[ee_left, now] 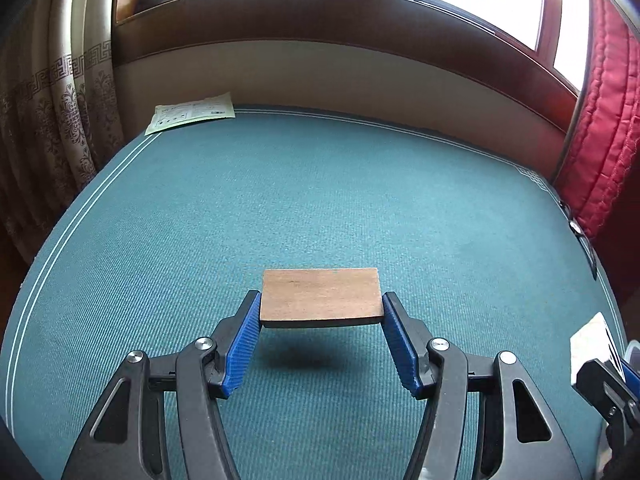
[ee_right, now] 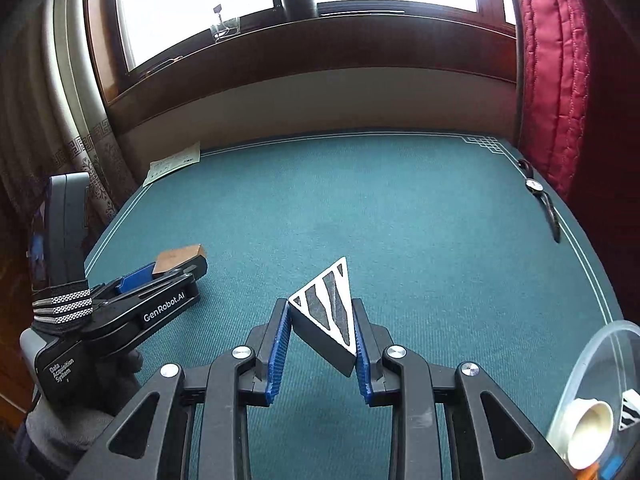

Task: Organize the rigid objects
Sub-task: 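Lift the wooden block with the left gripper while the right gripper grasps the striped triangular wedge, then carry the wooden block and the striped wedge into the clear bowl with both grippers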

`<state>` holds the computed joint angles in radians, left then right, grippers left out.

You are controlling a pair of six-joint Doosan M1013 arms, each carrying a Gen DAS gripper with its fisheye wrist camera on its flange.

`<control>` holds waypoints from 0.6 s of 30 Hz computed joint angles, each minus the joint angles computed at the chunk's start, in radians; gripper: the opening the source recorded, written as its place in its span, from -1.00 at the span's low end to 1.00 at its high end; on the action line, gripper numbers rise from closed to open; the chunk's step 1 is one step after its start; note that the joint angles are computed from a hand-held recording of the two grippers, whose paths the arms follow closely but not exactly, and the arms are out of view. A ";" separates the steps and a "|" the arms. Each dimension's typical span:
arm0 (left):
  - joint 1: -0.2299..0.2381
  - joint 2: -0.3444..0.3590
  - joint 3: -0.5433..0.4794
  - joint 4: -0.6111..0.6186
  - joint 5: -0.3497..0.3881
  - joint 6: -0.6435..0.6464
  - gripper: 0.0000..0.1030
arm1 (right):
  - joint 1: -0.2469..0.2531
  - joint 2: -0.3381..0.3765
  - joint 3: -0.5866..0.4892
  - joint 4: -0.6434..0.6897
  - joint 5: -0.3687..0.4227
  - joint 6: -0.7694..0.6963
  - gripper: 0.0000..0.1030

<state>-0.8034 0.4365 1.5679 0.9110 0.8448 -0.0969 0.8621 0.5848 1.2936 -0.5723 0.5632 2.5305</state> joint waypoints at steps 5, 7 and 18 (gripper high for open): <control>-0.013 0.009 -0.012 0.004 -0.007 0.037 0.18 | 0.003 -0.066 0.099 -0.123 0.018 0.174 -0.41; -0.018 0.013 -0.017 0.009 -0.006 0.047 0.17 | 0.003 -0.090 0.134 -0.173 0.031 0.249 -0.41; -0.047 0.029 -0.039 0.026 0.006 0.108 0.17 | -0.015 -0.200 0.290 -0.304 0.130 0.523 -0.41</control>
